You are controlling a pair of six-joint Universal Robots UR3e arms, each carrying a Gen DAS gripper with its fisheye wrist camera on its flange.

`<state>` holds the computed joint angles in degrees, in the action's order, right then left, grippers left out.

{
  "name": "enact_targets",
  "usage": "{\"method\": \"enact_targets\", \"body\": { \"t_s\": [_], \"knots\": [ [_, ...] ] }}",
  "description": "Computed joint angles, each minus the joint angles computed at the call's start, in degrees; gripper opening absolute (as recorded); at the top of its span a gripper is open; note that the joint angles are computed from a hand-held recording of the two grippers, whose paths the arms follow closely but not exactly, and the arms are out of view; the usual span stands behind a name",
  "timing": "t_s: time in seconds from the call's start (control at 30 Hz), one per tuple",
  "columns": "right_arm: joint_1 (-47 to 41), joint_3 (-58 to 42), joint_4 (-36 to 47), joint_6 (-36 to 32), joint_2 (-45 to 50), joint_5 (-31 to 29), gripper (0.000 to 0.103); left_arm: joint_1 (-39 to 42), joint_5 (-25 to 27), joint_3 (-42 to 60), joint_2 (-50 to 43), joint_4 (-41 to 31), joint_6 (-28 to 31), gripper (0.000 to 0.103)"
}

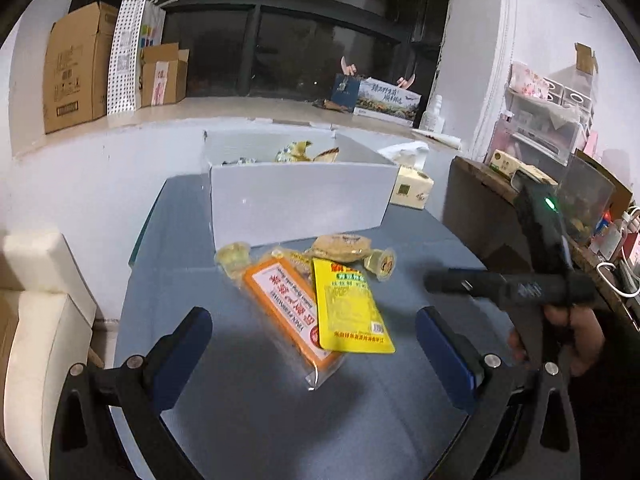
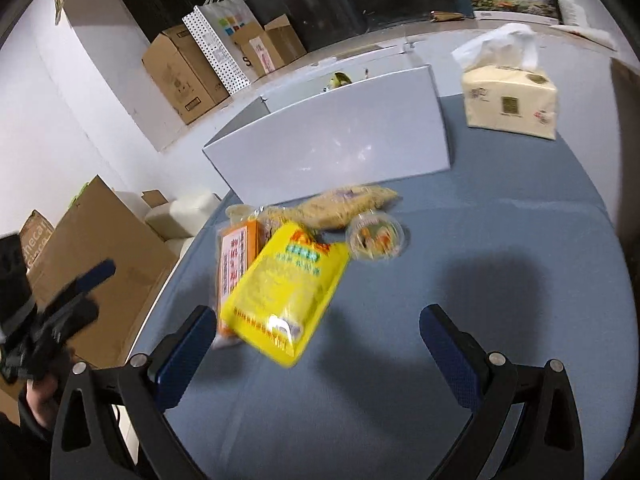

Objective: Organize snacks
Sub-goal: 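Withdraw both tools and move them over the remaining snacks, then grasp the corn snack bag with the right gripper while the left grasps the orange packet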

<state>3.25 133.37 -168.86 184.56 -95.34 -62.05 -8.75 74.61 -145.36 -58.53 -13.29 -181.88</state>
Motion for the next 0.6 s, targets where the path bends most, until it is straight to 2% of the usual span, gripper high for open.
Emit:
{"method": "enact_targets", "body": {
  "t_s": [0.23, 0.4, 0.47, 0.5, 0.6],
  "knots": [
    [7.4, -19.6, 3.6, 1.4, 18.3, -8.8, 0.103, 1.5, -1.1, -0.4, 0.5, -1.0, 0.0, 0.103],
    [10.0, -27.5, 5.1, 1.2, 24.9, -12.5, 0.103, 4.0, -3.4, -1.2, 0.9, -1.6, -0.2, 0.103],
    [10.9, -29.5, 4.9, 2.0, 26.4, -15.7, 0.096, 4.5, -4.1, -1.5, 1.1, -1.4, -0.3, 0.103],
    [11.4, -30.9, 5.4, 2.7, 27.2, -17.8, 0.084, 4.4, -3.8, -1.4, 0.8, -1.4, -0.3, 0.103],
    [10.6, -36.0, 10.6, 4.0, 29.8, -17.4, 0.082, 4.4, -3.9, -1.6, 0.8, -1.1, -0.5, 0.103]
  ]
}}
